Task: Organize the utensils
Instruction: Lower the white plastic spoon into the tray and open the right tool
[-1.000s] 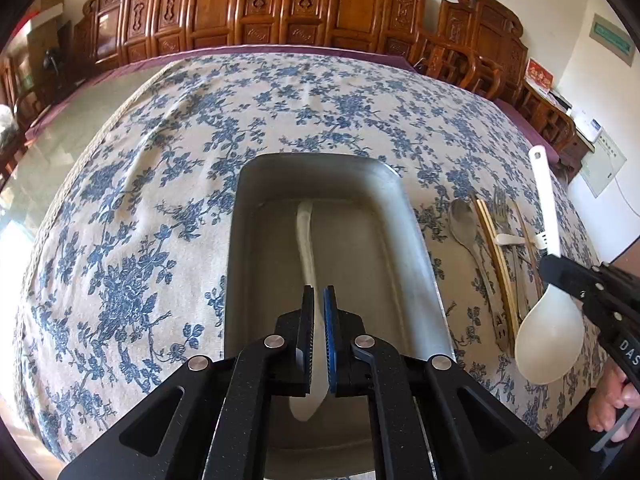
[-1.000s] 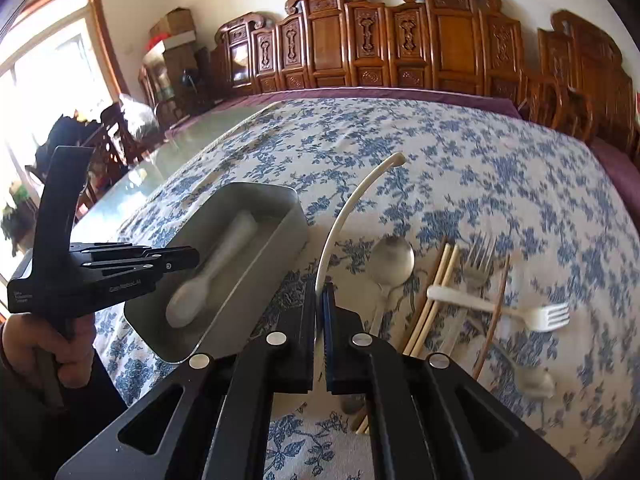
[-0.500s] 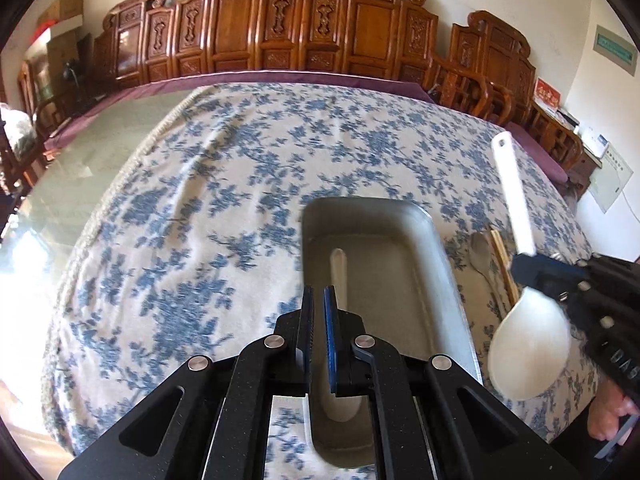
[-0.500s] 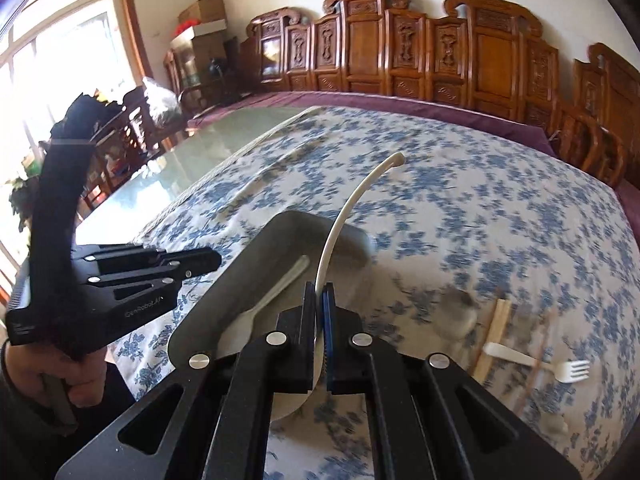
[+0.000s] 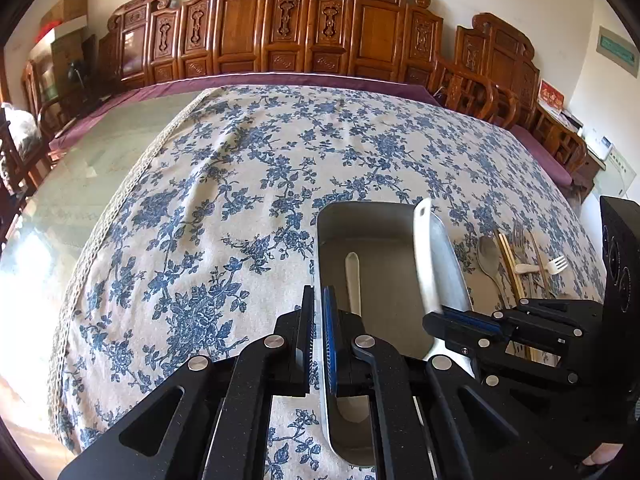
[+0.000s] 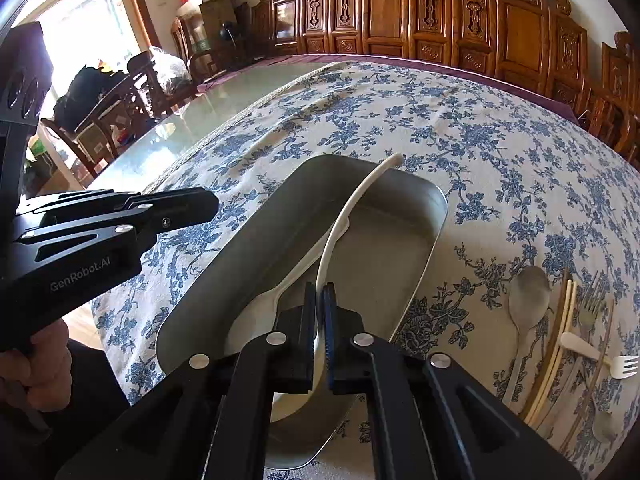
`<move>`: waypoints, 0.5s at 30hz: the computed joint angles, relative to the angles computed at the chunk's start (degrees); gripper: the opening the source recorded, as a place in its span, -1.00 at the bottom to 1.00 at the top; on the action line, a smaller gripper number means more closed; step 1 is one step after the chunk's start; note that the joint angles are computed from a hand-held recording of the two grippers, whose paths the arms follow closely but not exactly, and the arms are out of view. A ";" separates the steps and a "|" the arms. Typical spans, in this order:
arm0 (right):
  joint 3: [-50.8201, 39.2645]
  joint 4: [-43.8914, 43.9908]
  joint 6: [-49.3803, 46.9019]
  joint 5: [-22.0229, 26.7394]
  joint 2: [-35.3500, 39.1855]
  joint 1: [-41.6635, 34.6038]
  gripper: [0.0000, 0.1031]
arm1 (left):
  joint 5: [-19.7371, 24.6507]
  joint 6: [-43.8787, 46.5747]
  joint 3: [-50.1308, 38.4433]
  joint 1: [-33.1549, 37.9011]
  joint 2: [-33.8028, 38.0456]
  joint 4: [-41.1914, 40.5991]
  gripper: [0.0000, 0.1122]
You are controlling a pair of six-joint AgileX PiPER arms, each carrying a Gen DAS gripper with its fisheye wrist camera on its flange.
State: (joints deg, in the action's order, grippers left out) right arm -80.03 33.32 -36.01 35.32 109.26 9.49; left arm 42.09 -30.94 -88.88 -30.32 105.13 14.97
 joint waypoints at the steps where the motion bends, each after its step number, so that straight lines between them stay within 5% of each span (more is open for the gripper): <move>1: 0.26 0.67 -0.50 0.02 -0.21 -0.29 -0.87 | 0.01 0.10 -0.07 -0.02 0.04 -0.05 -0.93; 15: 10.45 7.66 -11.32 0.43 -12.24 -13.35 -0.87 | -0.76 0.26 -2.06 -4.05 1.29 -0.20 -0.89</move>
State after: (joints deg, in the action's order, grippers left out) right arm -69.58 40.98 -47.33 35.75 97.02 -3.86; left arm 41.32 -30.68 -90.94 -34.37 106.42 14.77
